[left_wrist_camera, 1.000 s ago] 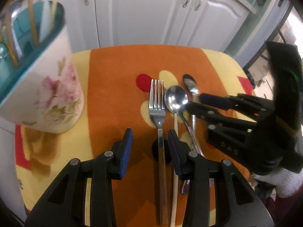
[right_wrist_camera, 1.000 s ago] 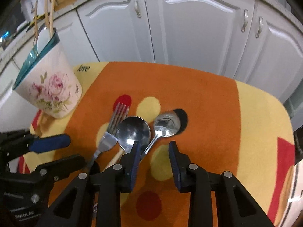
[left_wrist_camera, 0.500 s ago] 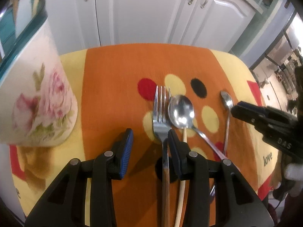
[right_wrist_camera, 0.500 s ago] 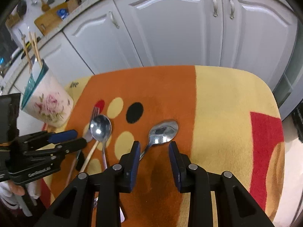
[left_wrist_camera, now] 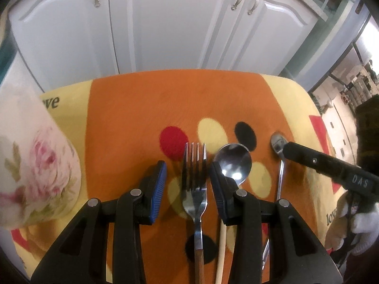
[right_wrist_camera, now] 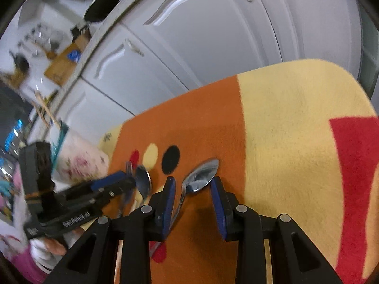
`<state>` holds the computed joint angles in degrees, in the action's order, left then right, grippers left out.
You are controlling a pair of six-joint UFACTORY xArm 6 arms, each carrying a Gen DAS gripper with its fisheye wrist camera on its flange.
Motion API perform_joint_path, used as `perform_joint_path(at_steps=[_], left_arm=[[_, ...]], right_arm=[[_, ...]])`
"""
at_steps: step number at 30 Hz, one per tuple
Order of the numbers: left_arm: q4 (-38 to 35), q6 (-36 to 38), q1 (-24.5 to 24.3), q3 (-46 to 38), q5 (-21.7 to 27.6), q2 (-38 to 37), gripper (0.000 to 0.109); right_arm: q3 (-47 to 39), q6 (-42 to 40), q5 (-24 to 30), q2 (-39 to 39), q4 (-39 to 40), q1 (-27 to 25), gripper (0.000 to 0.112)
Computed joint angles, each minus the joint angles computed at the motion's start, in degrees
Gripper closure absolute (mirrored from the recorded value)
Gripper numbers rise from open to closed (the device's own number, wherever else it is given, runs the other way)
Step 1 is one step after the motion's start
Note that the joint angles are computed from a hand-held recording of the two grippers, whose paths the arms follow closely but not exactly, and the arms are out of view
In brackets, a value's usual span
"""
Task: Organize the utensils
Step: 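Lower both grippers back over the remaining forks and spoons, then grasp the steel fork with the left gripper while the right grasps a steel spoon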
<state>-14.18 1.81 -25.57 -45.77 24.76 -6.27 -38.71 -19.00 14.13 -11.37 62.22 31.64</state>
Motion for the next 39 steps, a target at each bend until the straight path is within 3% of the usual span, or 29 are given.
perform_joint_path(at_steps=[2,3,5,6,10,11,20,22,23,24,26,28,31,33,39], left_arm=[[-2.31,1.9,-0.13,-0.55,0.14,0.52,0.079],[-3.17,2.92,0.12,-0.58,0.57,0.32,0.088],[-3.48,3.43,-0.11,-0.79,0.59,0.54,0.089],[-4.43,4.53,-0.22,-0.82,0.64,0.52,0.089],[-6.86,6.23,0.21,-0.01,1.44,-1.26,0.089],[-7.08,6.5,0.29,0.44,1.55,-2.12,0.089],[-8.63,7.48,1.11,3.2,2.27,-7.23,0.089],[-8.62,7.23,1.31,3.65,2.46,-7.75,0.089],[-8.42,6.92,1.39,3.94,2.48,-8.05,0.089],[-8.61,6.99,1.62,3.98,2.71,-8.18,0.089],[-8.97,6.96,1.82,3.89,3.25,-8.19,0.089],[-8.34,6.4,1.76,3.98,3.58,-8.43,0.089],[-7.59,6.15,1.5,4.56,3.45,-9.21,0.089],[-7.13,6.07,1.45,4.92,3.45,-9.73,0.089],[-7.15,5.87,2.13,5.71,3.59,-11.9,0.089]], right_arm=[[-0.96,-7.61,1.09,0.69,9.61,-0.71,0.083],[-1.55,-10.95,1.68,1.2,13.72,-1.09,0.083],[-2.34,-16.06,2.96,1.92,19.98,-1.72,0.087],[-2.66,-16.16,3.12,2.35,20.05,-1.74,0.095],[-3.06,-18.16,3.49,2.28,21.7,-1.73,0.101],[-2.86,-18.34,3.07,1.72,21.5,-1.48,0.112],[-0.28,-9.4,-0.25,-1.93,11.74,0.38,0.112],[-0.21,-13.04,3.93,-2.05,19.39,-1.53,0.101],[-0.22,-14.02,6.16,-1.88,21.66,-2.43,0.08],[-0.12,-14.12,7.64,-1.71,22.68,-2.89,0.067],[-0.29,-15.09,8.6,-1.08,23.63,-2.72,0.068],[-1.49,-16.13,8.47,0.49,24.26,-2.33,0.072],[-4.51,-20.39,9.58,4.33,31.42,-3.26,0.085],[-6.2,-21.58,8.81,6.5,33.33,-3.17,0.1],[-6.24,-21.2,4.87,4.87,30.77,-0.47,0.104]])
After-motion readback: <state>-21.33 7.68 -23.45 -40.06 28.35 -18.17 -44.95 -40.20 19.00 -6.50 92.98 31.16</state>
